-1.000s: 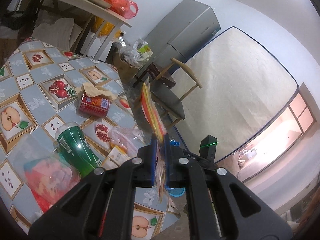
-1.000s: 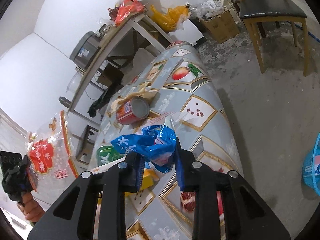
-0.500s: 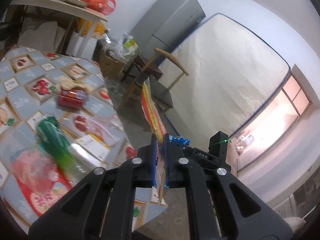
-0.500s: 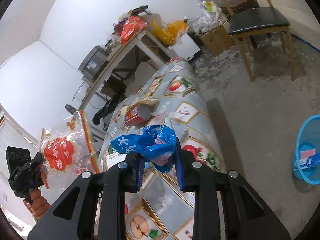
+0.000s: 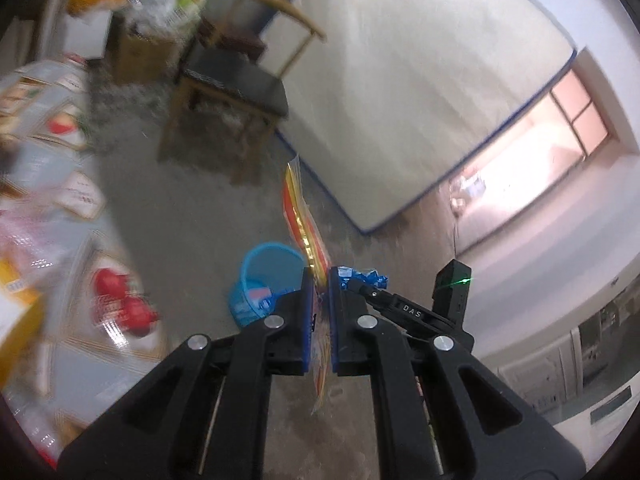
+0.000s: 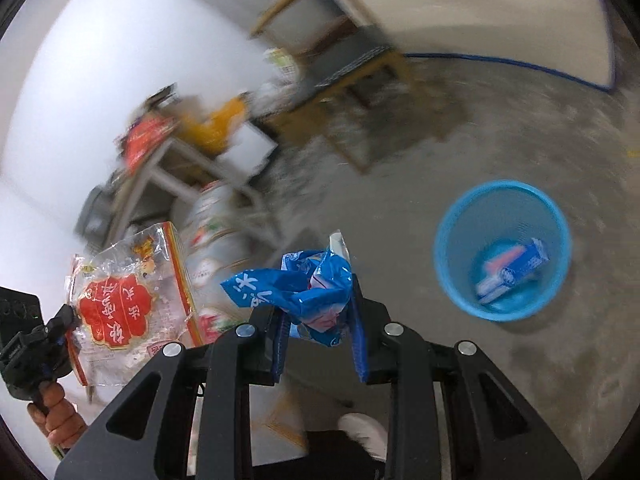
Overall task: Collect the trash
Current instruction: 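Carry both items over the wastebasket and open both tools to drop them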
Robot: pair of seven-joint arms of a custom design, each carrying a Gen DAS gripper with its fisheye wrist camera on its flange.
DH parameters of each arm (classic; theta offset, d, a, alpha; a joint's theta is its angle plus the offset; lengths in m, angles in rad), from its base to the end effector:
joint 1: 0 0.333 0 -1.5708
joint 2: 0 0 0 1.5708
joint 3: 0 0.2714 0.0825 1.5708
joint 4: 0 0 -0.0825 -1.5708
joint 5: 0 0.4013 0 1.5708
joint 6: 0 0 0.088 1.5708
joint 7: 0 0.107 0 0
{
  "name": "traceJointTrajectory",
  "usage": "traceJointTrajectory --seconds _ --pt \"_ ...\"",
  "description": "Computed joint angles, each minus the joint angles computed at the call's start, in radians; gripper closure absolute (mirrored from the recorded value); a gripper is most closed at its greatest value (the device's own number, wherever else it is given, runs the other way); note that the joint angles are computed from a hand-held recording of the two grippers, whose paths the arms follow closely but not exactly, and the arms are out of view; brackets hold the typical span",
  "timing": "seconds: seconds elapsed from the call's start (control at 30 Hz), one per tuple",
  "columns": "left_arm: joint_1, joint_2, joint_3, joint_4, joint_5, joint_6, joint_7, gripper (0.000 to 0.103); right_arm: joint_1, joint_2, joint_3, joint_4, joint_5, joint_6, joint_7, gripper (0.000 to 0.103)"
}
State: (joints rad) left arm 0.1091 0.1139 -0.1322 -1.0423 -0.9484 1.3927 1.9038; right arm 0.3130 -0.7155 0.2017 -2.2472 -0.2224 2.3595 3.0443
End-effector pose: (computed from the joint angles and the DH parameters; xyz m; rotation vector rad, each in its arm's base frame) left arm 0.5346 -0.1032 0.7951 1.1151 -2.2618 1.1923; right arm 0.3595 0.2285 0.6759 -0.7927 2.1329 -0.2219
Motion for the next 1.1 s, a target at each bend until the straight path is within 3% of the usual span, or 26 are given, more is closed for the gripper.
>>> traceJointTrajectory --seconds 0.27,0.57,0.6,0.67,0.7,0.77,0.87,1.1 --pt "-0.228 0.160 -0.114 0.071 0.299 0.062 -0.095 0.098 -0.014 -0.190 -0.079 -0.301 0.092 0.027 0.075 0.077" --pt "-0.451 0.435 -0.161 0.334 0.555 0.098 -0.161 0.096 -0.089 -0.160 -0.150 -0.415 0.122 0.113 0.022 0.073" --pt "-0.463 0.444 -0.164 0.324 0.559 0.133 -0.168 0.092 -0.104 -0.139 -0.155 -0.420 0.117 0.138 0.013 0.065" --pt "-0.487 0.471 -0.165 0.339 0.581 0.176 -0.164 0.060 -0.127 -0.097 -0.159 -0.419 0.106 0.158 -0.008 0.047" --pt "-0.496 0.455 -0.159 0.306 0.601 0.212 -0.156 0.056 -0.147 -0.071 -0.149 -0.410 0.092 0.139 -0.010 0.044" --pt "-0.490 0.403 -0.159 0.220 0.609 0.255 -0.137 0.055 -0.158 -0.044 -0.148 -0.415 0.093 0.133 -0.002 0.044" --pt "-0.483 0.436 -0.160 0.278 0.612 0.228 -0.139 0.055 -0.160 -0.050 -0.152 -0.460 0.116 0.169 0.026 0.044" --pt "-0.424 0.355 -0.153 0.207 0.595 0.268 -0.077 0.054 -0.153 -0.107 -0.136 -0.507 0.112 0.143 0.052 0.044"
